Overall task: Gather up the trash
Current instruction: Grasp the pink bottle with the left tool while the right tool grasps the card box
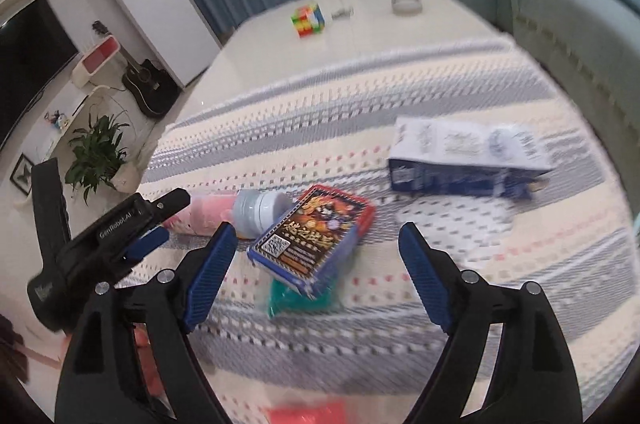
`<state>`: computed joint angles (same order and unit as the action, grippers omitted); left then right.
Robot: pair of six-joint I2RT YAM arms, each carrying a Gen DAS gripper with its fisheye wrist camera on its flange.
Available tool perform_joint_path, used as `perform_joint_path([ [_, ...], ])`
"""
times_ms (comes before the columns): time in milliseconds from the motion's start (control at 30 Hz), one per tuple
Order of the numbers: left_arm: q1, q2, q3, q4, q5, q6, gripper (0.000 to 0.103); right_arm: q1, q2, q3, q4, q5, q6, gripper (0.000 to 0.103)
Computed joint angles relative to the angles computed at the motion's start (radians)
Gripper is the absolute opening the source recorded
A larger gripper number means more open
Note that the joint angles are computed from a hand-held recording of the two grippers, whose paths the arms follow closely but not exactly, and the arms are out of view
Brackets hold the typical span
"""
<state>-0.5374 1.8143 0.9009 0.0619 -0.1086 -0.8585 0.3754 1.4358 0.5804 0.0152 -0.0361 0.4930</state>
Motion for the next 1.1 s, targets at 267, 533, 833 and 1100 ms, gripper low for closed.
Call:
perform_joint_path([
  [267, 0.059, 0.118, 0.094, 0.038, 0.049, 0.02, 0.075, 0.019, 0.243, 0.133, 0.007, -0.01, 0.018, 0.079],
  [533, 0.021, 0.273, 0.358, -0.151, 0.057, 0.204, 0.075, 0.034, 0.244, 0.098, -0.014, 0.051, -0.082, 0.047],
  [833, -0.105, 0.332, 0.436, -0.232, -0.07, 0.328, 0.048, -0.116, 0.064, -0.025, -0.044, -0.036, -0.244, 0.023],
  [1100, -0.169, 0.134, 0.122, -0.101, -0.052, 0.268, 0.045, -0.13, -0.16, -0.136, -0.173, -0.071, -0.356, 0.023],
])
